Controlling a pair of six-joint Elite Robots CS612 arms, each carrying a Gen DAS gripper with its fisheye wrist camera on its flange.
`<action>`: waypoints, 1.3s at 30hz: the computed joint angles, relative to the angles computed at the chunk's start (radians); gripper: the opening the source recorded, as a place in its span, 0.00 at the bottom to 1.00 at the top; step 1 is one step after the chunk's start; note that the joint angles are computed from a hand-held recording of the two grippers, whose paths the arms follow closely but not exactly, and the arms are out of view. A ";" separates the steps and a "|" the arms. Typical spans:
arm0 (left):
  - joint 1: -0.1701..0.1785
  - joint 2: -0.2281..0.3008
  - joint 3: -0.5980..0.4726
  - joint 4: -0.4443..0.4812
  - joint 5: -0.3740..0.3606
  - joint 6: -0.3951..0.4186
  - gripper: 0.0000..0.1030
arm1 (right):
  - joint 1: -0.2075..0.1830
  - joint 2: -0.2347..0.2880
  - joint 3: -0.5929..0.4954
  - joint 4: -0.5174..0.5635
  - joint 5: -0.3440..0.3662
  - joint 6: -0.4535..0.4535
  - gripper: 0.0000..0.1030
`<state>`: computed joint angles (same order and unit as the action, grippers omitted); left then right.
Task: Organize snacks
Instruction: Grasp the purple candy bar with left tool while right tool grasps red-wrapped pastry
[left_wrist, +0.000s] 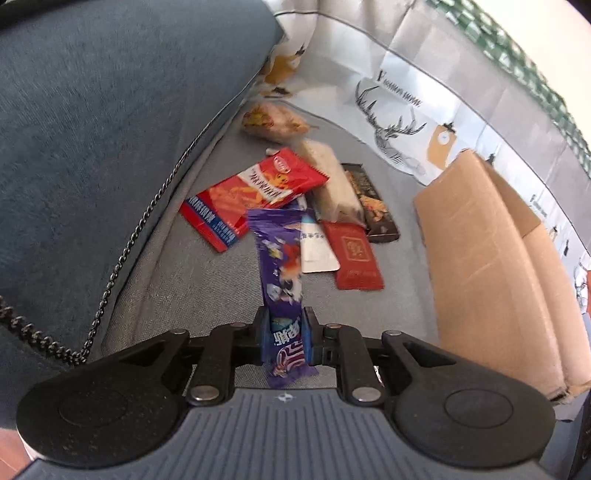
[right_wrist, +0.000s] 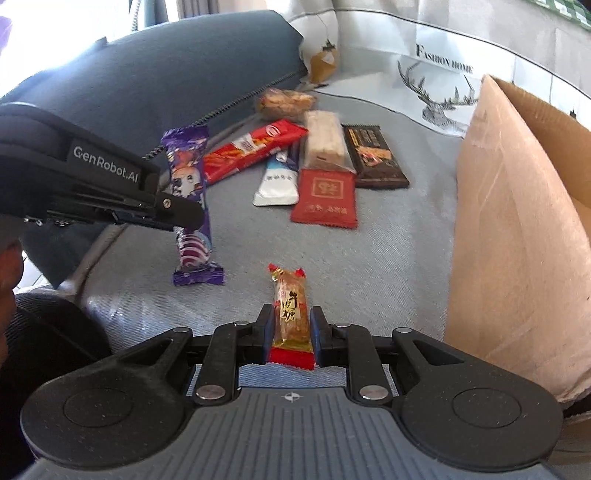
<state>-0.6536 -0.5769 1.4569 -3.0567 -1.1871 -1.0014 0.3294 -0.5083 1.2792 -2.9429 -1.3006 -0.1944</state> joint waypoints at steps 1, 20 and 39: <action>0.002 0.003 -0.006 0.007 -0.003 -0.005 0.18 | 0.001 0.002 -0.005 0.008 -0.002 0.005 0.25; 0.006 0.034 -0.074 0.105 -0.003 0.057 0.42 | 0.003 0.025 -0.034 -0.015 -0.004 0.021 0.40; 0.001 0.041 -0.090 0.133 0.017 0.090 0.40 | 0.003 0.028 -0.035 -0.031 -0.001 0.037 0.21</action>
<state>-0.6527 -0.5357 1.3667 -2.9238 -1.1696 -0.9113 0.3321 -0.4801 1.2446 -2.9739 -1.3019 -0.1578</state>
